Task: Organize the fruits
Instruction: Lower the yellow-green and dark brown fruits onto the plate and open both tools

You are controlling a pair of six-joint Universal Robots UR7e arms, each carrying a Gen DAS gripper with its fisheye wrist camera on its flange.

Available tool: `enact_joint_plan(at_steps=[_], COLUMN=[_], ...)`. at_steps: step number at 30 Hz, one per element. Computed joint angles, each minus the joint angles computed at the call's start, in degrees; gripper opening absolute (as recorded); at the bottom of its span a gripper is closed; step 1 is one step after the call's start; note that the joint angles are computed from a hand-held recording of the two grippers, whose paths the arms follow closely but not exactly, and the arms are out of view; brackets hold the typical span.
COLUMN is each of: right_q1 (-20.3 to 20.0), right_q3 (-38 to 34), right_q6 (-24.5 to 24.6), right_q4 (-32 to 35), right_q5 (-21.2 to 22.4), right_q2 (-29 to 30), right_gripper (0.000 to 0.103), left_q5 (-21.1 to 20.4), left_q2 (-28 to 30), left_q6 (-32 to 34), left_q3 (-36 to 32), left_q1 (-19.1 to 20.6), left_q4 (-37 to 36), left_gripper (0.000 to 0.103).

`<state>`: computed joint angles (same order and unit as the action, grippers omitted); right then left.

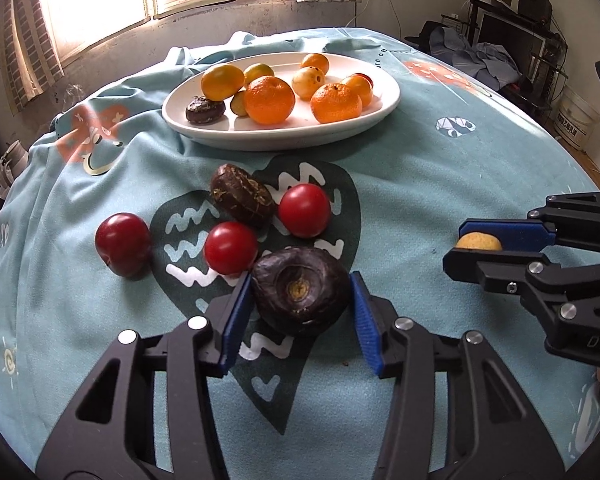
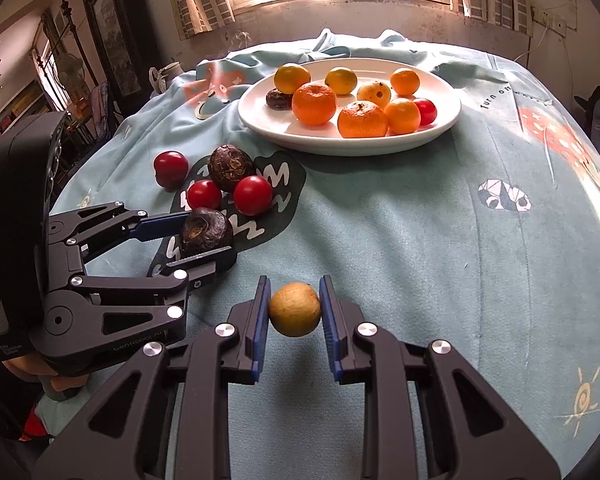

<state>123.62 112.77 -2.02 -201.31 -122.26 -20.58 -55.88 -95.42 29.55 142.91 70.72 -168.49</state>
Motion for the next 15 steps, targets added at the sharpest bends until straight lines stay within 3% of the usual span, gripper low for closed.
enact_joint_plan(at_steps=[9,15], right_q1=[-0.6,-1.0], right_q3=[0.1,0.5], right_q6=[-1.9,-5.1], right_q4=[-1.9,-13.2], right_q5=[2.1,5.5], right_q2=[0.5,1.5], right_gripper=[0.025,0.025], left_q5=[-2.1,-8.6], left_q2=[-3.1,-7.2], left_q6=[-0.7,-2.8], left_q3=[0.5,-3.9], left_q1=[-0.4,0.5], left_q4=[1.7,8.7], left_gripper=[0.049,0.049])
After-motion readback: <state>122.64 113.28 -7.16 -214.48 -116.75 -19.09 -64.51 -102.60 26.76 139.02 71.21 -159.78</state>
